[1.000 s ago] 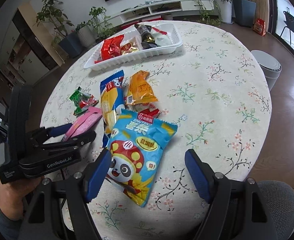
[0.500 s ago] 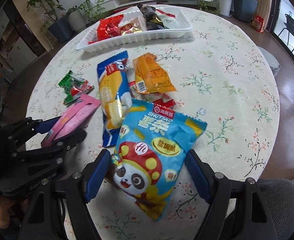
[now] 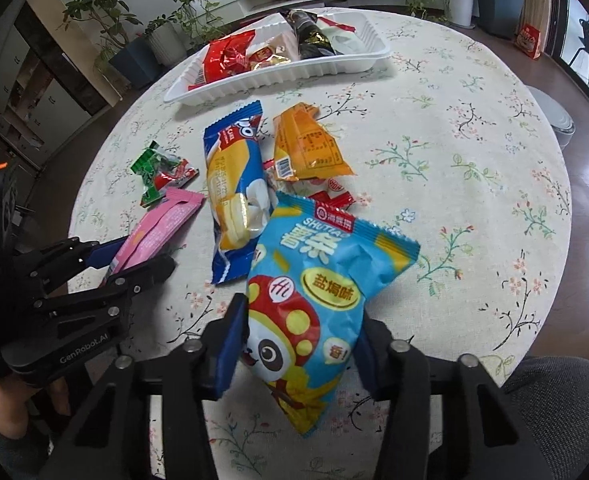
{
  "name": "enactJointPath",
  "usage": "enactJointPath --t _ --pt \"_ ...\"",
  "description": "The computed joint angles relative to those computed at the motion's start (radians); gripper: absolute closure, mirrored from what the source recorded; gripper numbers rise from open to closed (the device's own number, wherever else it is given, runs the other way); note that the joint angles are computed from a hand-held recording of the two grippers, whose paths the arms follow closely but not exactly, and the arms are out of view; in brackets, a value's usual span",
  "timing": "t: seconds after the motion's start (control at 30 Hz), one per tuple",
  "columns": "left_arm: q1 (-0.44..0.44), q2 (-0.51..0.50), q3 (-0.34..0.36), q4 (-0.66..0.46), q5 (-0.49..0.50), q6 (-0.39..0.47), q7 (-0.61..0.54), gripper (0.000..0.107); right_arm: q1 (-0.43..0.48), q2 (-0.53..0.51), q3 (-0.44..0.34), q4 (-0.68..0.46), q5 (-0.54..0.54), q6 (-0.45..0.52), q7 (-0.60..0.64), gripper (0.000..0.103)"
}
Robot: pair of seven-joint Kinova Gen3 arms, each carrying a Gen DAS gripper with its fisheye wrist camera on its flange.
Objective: Organize snacks
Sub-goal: 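Grasp the pink bar with the left tool while the right tool grasps the blue chip bag, then lift the pink bar and blue chip bag and carry them over the tray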
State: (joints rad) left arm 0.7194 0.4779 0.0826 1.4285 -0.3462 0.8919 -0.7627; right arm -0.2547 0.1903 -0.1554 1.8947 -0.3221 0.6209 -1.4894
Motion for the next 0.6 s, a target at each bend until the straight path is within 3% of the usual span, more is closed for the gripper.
enactJointPath --t 0.3,0.43,0.6 --pt "-0.004 0.069 0.014 -0.143 0.020 0.166 -0.122 0.069 -0.014 0.011 -0.005 -0.007 0.015 -0.003 0.014 0.057" --pt "0.013 0.034 -0.003 -0.073 0.013 0.083 -0.079 0.075 0.020 0.008 -0.027 0.010 -0.048 -0.020 0.095 0.069" --pt "0.003 -0.027 0.003 0.037 0.030 -0.031 -0.025 0.079 0.057 -0.018 -0.029 0.035 -0.139 -0.013 0.183 0.072"
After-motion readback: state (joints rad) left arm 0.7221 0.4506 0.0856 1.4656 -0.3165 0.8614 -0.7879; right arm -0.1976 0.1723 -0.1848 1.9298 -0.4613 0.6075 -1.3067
